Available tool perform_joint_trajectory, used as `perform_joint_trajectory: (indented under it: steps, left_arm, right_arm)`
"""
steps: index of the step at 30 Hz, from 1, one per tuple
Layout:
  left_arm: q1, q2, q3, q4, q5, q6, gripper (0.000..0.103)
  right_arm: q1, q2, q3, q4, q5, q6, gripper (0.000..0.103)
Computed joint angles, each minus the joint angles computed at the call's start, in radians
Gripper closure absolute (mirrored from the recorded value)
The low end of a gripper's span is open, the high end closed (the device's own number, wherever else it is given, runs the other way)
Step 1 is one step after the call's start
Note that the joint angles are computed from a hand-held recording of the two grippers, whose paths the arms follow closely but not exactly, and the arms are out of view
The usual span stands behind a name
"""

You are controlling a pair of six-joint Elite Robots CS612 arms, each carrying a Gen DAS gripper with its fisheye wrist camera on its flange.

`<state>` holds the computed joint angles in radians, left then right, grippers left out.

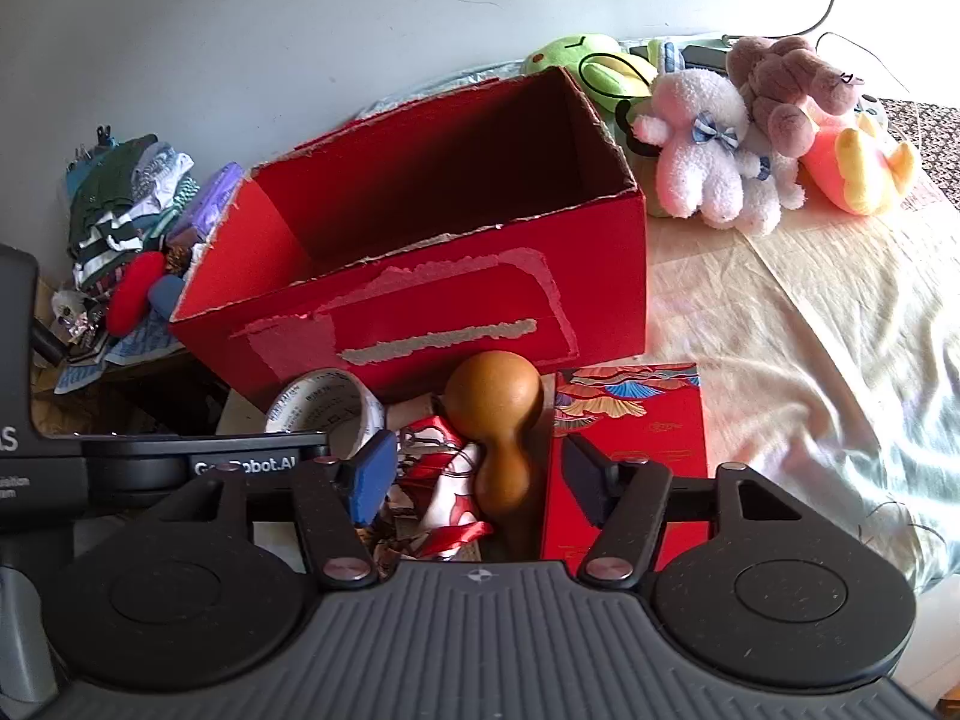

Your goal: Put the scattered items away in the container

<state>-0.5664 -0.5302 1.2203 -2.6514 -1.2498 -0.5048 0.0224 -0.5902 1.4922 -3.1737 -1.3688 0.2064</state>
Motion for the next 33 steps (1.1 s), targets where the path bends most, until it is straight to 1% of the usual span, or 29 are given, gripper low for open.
perform_joint_trajectory:
  steps: [2, 4, 6, 8, 11, 14, 16, 20, 22, 26, 31, 33]
  left_arm:
    - [0.001, 0.000, 0.001, -0.004, -0.004, 0.000, 0.001]
    - [0.001, 0.001, 0.001, -0.009, -0.003, 0.005, 0.000]
    - [-0.001, 0.002, 0.003, -0.020, 0.010, 0.015, 0.001]
    - [-0.003, 0.002, 0.010, -0.041, 0.014, 0.026, 0.000]
    - [0.001, 0.001, 0.013, -0.047, -0.007, 0.033, 0.000]
    - [0.005, 0.004, 0.005, -0.023, -0.019, 0.031, 0.000]
    - [0.009, 0.006, 0.004, -0.018, -0.028, 0.030, 0.000]
    - [0.019, 0.008, 0.002, -0.011, -0.067, 0.032, 0.000]
    - [0.027, 0.006, 0.008, -0.020, -0.077, 0.017, 0.000]
    - [0.045, 0.002, 0.020, -0.031, -0.084, -0.043, 0.001]
    - [0.066, 0.007, 0.024, -0.038, -0.139, -0.087, 0.001]
    - [0.073, 0.011, 0.020, -0.039, -0.162, -0.092, 0.005]
  right_arm:
    - [0.006, -0.002, -0.001, 0.006, -0.021, -0.016, 0.036]
    - [0.010, -0.002, -0.005, 0.022, -0.036, -0.021, 0.038]
    - [0.008, 0.000, -0.011, 0.044, -0.032, -0.004, 0.042]
    - [0.005, 0.003, -0.014, 0.049, -0.028, 0.024, 0.044]
    - [0.003, 0.005, -0.020, 0.058, -0.038, 0.053, 0.044]
    - [0.000, 0.009, -0.027, 0.060, -0.022, 0.067, 0.044]
    - [0.000, 0.008, -0.033, 0.081, -0.005, 0.070, 0.044]
    - [0.000, 0.018, -0.041, 0.046, 0.016, 0.060, 0.044]
    - [0.001, 0.022, -0.047, 0.039, 0.016, 0.052, 0.044]
    - [0.003, 0.029, -0.063, 0.045, 0.024, 0.044, 0.045]
    - [0.006, 0.042, -0.090, 0.054, 0.050, 0.002, 0.045]
    - [0.007, 0.050, -0.105, 0.066, 0.070, -0.031, 0.048]
